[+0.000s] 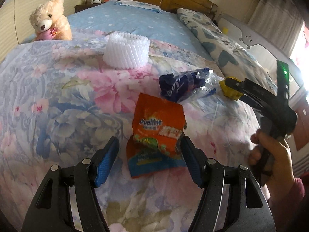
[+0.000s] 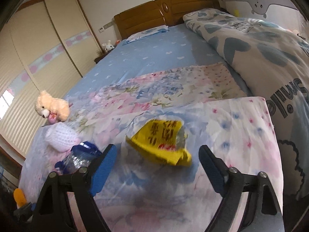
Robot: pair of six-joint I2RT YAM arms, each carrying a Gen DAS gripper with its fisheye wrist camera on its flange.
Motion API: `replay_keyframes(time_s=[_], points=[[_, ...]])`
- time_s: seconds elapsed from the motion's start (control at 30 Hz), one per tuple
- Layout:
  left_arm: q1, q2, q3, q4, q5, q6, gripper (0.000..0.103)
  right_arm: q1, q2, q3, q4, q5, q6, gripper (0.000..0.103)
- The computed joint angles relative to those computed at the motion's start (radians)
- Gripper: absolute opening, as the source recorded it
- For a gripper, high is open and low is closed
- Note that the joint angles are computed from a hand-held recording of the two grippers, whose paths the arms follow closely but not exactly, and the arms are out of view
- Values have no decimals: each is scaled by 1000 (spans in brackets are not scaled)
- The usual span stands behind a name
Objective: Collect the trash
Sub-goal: 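Grasp the yellow snack bag with the right tool while the left tool grasps the orange Ovaltine packet, then carry the yellow bag and Ovaltine packet over the black bin with both tools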
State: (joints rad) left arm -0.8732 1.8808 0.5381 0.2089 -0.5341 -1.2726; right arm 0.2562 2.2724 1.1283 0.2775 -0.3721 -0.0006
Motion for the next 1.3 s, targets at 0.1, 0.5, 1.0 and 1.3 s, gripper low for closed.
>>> replay_keyframes(time_s=[0.1,0.5,1.0,1.3], points=[[-14,16,12,-8,-11,9,56,2,10,13,-24,12,-5,36],[-63,14,20,-1,-28,37,1,-99,-182,-342,122,-130,-35,16],[-240,2,104,-83,-84,-19,0,-316,-474,-719,105,-353,-155,16],[-308,64,234,-122,-81,23,0,-492,-556,-785,-30,-427,-322,16]])
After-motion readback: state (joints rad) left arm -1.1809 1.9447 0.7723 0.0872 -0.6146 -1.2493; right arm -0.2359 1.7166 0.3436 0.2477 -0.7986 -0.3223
